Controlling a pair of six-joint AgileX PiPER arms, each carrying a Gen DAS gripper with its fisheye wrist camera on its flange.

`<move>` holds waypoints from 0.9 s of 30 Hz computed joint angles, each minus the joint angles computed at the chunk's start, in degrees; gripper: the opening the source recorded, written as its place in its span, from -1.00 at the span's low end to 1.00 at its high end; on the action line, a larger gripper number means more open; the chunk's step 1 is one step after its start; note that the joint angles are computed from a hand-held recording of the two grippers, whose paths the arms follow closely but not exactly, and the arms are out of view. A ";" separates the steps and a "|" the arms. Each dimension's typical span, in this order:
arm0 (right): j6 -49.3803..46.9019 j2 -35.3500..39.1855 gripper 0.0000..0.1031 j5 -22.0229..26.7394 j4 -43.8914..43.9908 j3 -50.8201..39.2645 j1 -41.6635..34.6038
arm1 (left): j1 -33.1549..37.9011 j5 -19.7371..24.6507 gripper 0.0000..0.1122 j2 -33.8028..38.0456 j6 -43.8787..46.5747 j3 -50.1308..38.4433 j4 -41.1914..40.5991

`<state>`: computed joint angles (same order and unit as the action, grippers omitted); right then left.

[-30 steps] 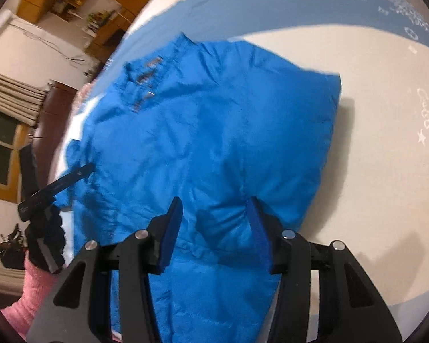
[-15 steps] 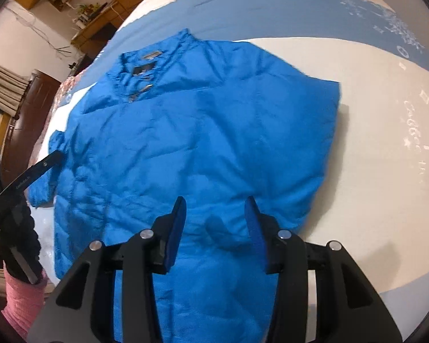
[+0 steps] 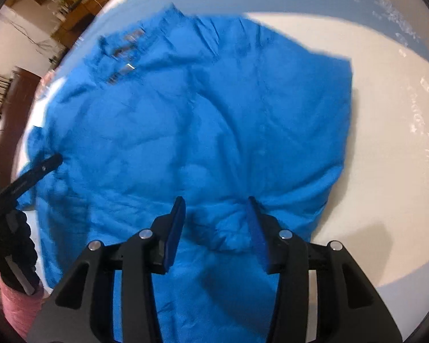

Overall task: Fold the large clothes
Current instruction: 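Move the left gripper to the other sleeve's cuff, then close the left gripper on the cuff and lift the sleeve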

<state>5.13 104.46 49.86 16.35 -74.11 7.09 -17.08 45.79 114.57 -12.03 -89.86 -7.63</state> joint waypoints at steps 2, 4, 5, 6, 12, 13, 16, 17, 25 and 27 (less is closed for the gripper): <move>1.37 -2.45 -0.05 1.00 -0.67 -0.04 1.40 | 3.66 -1.54 0.03 -7.16 1.58 6.73 0.46; 3.08 -3.70 -0.04 1.43 -2.04 -0.46 3.41 | 8.63 -2.08 0.13 -12.79 3.09 12.26 1.71; 3.73 -4.08 0.01 1.69 -2.60 -0.57 4.23 | 11.34 -1.68 0.19 -14.48 3.76 13.97 2.28; 5.23 -4.23 0.02 2.27 -3.75 -1.03 5.63 | 14.60 -1.42 0.19 -16.10 4.69 15.80 2.44; 10.56 -3.60 0.03 3.20 -7.68 -2.19 9.69 | 39.44 -0.13 0.20 -18.06 7.91 20.62 7.36; 11.65 -2.90 0.03 3.56 -8.31 -2.88 10.17 | 42.05 -0.02 0.20 -17.04 8.19 19.81 7.25; 14.92 -0.28 0.03 5.24 -10.25 -5.55 11.41 | 51.47 0.23 0.20 -13.10 10.94 16.00 5.37; 15.59 0.07 0.03 5.61 -10.68 -5.93 11.74 | 53.47 0.63 0.21 -11.34 12.01 14.08 4.36; 19.27 3.04 0.03 8.23 -14.23 -10.56 15.01 | 59.44 7.56 0.36 3.29 11.77 -3.11 -0.67; 19.70 3.31 0.03 8.77 -14.81 -11.00 15.28 | 59.48 7.46 0.47 4.54 11.04 -3.56 -1.39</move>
